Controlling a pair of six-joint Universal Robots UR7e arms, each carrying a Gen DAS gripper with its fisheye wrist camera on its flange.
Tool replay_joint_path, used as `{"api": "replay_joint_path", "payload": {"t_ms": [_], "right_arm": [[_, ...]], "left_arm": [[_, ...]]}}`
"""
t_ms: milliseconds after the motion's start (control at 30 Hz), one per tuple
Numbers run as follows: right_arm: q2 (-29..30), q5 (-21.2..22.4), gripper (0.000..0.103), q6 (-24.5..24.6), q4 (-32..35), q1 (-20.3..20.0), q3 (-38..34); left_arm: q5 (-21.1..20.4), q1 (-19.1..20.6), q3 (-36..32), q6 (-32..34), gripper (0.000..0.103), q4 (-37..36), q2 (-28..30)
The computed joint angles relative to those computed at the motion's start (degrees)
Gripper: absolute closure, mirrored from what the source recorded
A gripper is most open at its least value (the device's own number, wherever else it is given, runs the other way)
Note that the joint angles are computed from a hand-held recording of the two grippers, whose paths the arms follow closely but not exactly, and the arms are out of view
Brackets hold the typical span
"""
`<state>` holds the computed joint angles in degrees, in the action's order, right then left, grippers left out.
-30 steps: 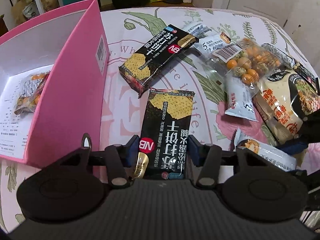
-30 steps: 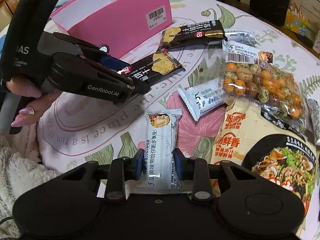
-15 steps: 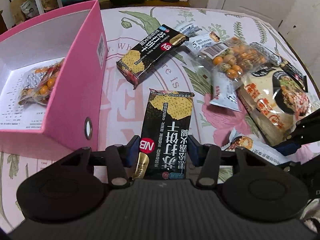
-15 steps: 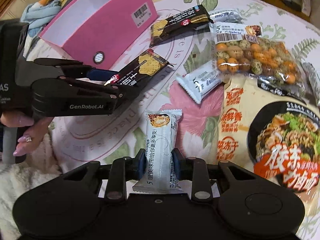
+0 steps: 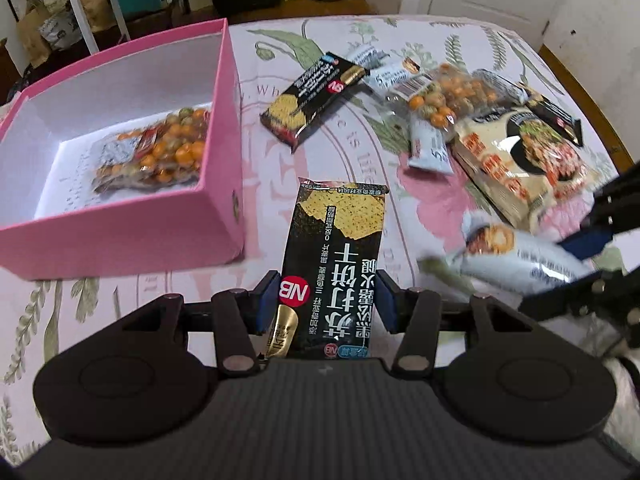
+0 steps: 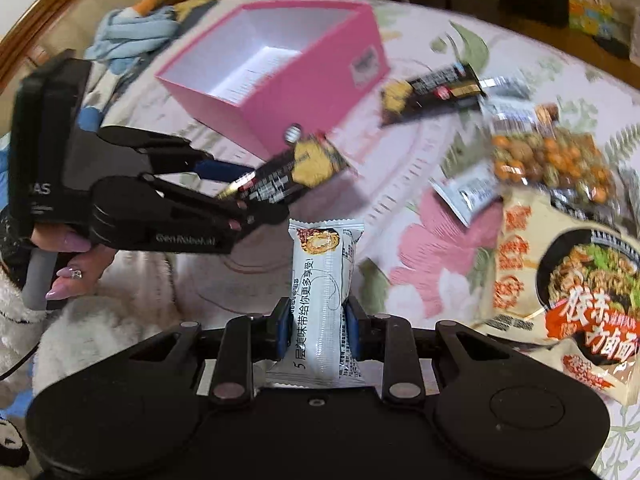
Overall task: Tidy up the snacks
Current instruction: 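Carry the biscuit packet and wafer bar over the pink box with both tools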
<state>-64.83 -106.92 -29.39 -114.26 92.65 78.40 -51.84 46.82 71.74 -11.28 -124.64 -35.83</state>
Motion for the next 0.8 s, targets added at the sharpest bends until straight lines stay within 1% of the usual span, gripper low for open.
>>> {"api": "replay_joint_path", "payload": {"t_ms": [33, 100, 233, 433, 633, 700, 767, 800], "right_arm": [[-0.44, -0.01, 0.071, -0.38, -0.81, 0.42, 0.68], [-1.25, -0.03, 0.071, -1.22, -2.26, 1.18, 1.88], [-2.72, -1.0, 0.071, -2.74, -4.61, 2.77, 4.06], [-2.46, -1.21, 0.071, -3.18, -4.8, 5.27, 3.0], [0.05, -1.16, 0.071, -2.75, -5.37, 8.02, -0.06], [1.44, -0.03, 0.071, -2.61, -6.24, 8.57, -1.32], [3.09, 1.54, 0.071, -2.41, -7.38, 8.85, -2.53], [4.23, 1.91, 0.071, -2.01, -8.43, 8.98, -3.21]], "left_arm": [[-0.5, -0.06, 0.23, -0.41, 0.054, 0.85, -0.75], [-0.25, -0.36, 0.8, -1.21, 0.054, 1.96, -1.96], [2.33, -1.43, 2.29, -1.73, 0.054, 3.77, -4.54], [3.11, -2.37, 3.21, -2.48, 0.054, 6.39, -7.98], [1.96, -2.3, 1.83, -2.51, 0.054, 8.58, -9.91], [1.94, -2.07, 1.27, -2.1, 0.054, 8.27, -10.17], [2.67, -1.6, 0.46, -1.47, 0.054, 7.38, -10.01], [3.75, -1.37, -0.11, -1.55, 0.054, 7.1, -9.68]]}}
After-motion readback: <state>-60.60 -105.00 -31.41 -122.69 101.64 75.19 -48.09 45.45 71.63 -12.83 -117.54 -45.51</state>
